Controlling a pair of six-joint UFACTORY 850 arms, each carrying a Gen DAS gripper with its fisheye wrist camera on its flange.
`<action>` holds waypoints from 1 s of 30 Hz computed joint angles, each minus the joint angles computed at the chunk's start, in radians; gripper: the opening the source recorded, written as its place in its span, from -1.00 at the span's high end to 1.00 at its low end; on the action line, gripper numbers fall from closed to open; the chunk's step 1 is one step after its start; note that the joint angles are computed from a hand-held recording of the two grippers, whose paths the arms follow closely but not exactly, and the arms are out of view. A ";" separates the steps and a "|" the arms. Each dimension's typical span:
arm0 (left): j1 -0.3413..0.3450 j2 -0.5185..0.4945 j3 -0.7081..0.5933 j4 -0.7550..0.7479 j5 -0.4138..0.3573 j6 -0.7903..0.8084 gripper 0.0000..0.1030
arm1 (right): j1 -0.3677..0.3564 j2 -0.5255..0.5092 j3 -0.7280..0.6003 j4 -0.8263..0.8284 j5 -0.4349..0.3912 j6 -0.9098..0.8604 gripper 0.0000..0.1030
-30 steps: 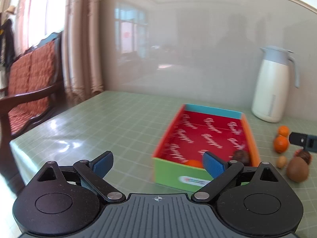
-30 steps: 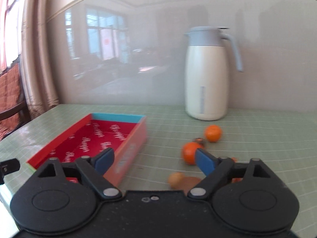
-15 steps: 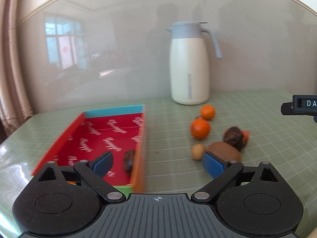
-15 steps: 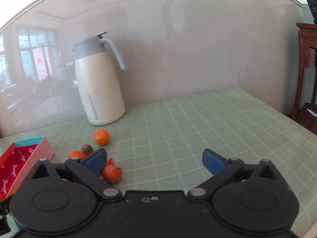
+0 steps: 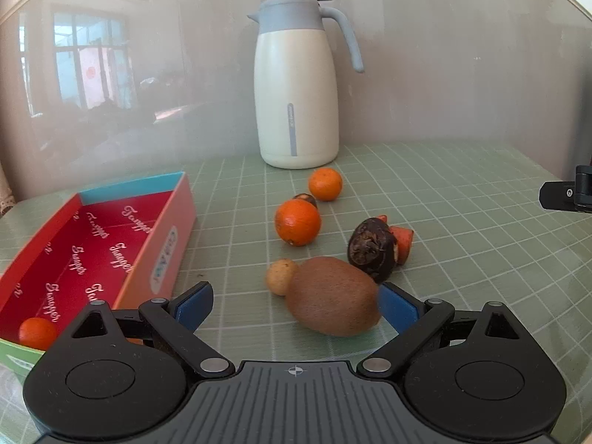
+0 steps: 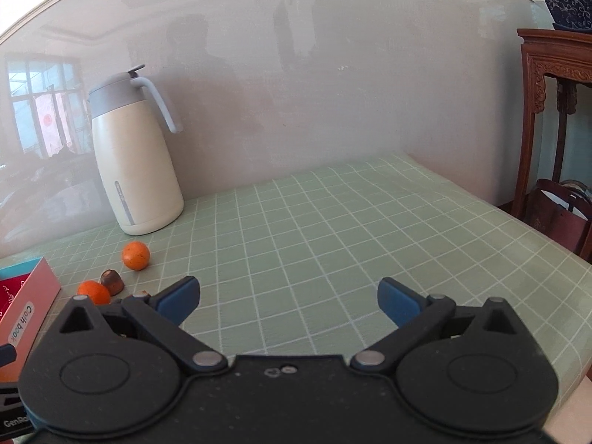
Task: Organize fruits
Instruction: 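Move the left gripper back toward the kiwi, then close the left gripper around the brown kiwi, then carry the kiwi with the left gripper over the red box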
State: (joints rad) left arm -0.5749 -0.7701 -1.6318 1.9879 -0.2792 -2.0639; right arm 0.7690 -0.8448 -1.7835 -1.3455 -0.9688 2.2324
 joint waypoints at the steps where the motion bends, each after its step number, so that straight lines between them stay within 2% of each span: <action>1: -0.002 -0.005 -0.007 -0.017 0.003 0.015 -0.86 | 0.000 -0.001 0.000 0.001 -0.001 -0.003 -0.99; 13: -0.009 -0.070 -0.102 -0.302 0.038 0.257 -0.85 | -0.002 -0.009 -0.013 0.037 -0.015 -0.054 -0.99; 15: -0.008 -0.076 -0.110 -0.328 0.038 0.274 -0.69 | -0.002 -0.009 -0.013 0.043 -0.023 -0.055 -1.00; 17: -0.004 -0.088 -0.130 -0.463 0.058 0.401 -0.37 | -0.001 -0.010 -0.012 0.047 -0.032 -0.054 -0.99; 18: -0.002 -0.092 -0.134 -0.502 0.067 0.432 -0.34 | -0.001 -0.010 -0.013 0.049 -0.036 -0.055 -0.99; 21: -0.006 -0.090 -0.128 -0.434 0.070 0.366 -0.20 | 0.002 -0.016 -0.022 0.055 -0.057 -0.062 -0.99; 30: -0.003 -0.079 -0.106 -0.320 0.049 0.215 -0.17 | 0.004 -0.009 -0.011 0.038 -0.046 -0.053 -0.99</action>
State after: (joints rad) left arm -0.5782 -0.8489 -1.7373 1.6678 -0.2303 -1.8487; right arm 0.7728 -0.8542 -1.7947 -1.3071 -1.0144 2.1793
